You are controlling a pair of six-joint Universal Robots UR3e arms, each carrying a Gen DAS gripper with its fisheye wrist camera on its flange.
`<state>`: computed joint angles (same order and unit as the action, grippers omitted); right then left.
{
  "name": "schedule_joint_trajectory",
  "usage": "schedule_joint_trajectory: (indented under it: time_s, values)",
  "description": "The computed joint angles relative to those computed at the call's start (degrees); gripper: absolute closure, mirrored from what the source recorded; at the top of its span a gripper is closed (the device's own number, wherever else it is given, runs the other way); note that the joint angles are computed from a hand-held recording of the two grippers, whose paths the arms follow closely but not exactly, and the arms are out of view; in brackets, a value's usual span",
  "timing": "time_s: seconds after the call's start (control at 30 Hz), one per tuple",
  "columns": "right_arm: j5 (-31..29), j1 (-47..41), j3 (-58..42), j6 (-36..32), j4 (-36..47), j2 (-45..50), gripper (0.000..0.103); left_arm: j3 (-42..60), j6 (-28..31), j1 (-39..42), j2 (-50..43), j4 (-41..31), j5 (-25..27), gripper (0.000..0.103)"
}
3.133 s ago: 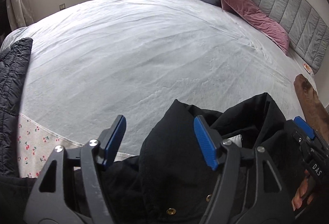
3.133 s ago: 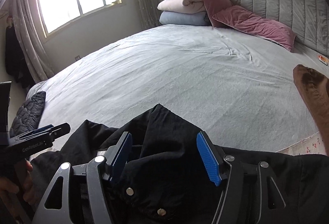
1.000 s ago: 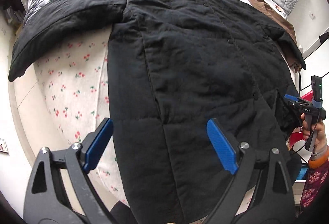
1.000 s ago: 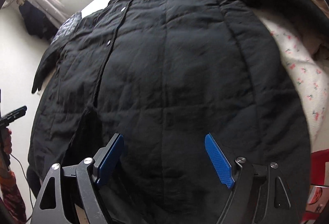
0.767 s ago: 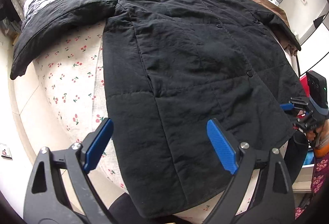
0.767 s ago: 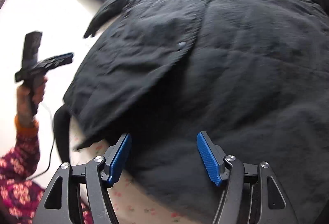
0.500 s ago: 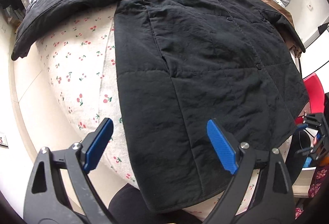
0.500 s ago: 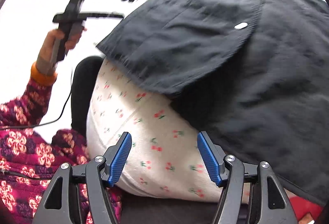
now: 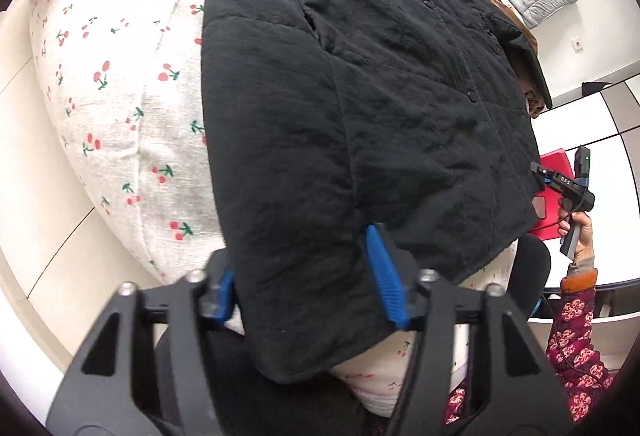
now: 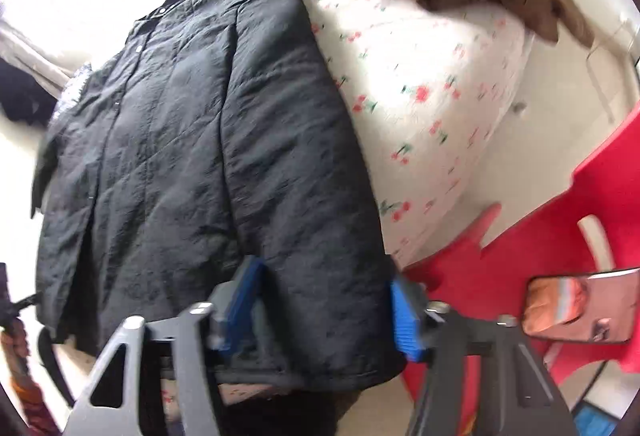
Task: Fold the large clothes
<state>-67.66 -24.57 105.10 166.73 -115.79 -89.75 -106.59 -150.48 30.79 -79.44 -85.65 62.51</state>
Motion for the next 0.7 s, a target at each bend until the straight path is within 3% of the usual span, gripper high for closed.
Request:
schedule_joint_trajectory:
  time_s: [0.03, 0.07, 0.23, 0.33, 0.47, 0.53, 0.6, 0.63, 0.7]
  values:
    - [1.55, -0.75, 1.19, -0.96, -0.35, -1.48, 0.084, -0.62, 0.25, 0.67, 1.39, -0.41, -1.12, 0.090]
    - [1.89, -0.93, 1.27, -1.58, 0.22, -2.76, 0.093, -0.47, -0.40, 1.37, 2.63, -1.11, -1.75, 0.094]
    - [10.06, -5.81, -1.34, -6.18, 12.34, -11.19, 0.096, 6.25, 7.75, 12.57, 10.85, -15.84, -10.04, 0.095]
    - [7.09, -2.20, -4.82, -5.67, 14.19, -10.29, 0.095, 7.63, 7.83, 12.06, 11.69, -15.51, -5.76, 0.095]
    - [0.41, 1.61, -10.02, -1.55, 13.72, -3.74, 0.078, 4.03, -2.05, -0.48, 7.21, -1.51, 11.35, 0.078]
    - [4.01, -2.26, -9.59, -0.44, 11.67, -3.32, 0.071, 3.31, -3.67, -1.99, 7.63, 2.15, 12.71, 0.068]
    - [6.39, -5.35, -10.41, 1.72, 9.04, -2.84, 0.053, 3.52, -5.19, -1.74, 8.62, 4.95, 11.32, 0.044]
    - [7.38, -6.63, -10.83, 3.25, 7.45, -2.79, 0.043, 4.19, -6.42, -1.95, 8.53, 6.87, 10.71, 0.038]
    - [9.33, -8.37, -13.64, 7.30, 3.80, -0.45, 0.040, 6.58, -9.01, -3.98, 6.69, 11.34, 10.78, 0.030]
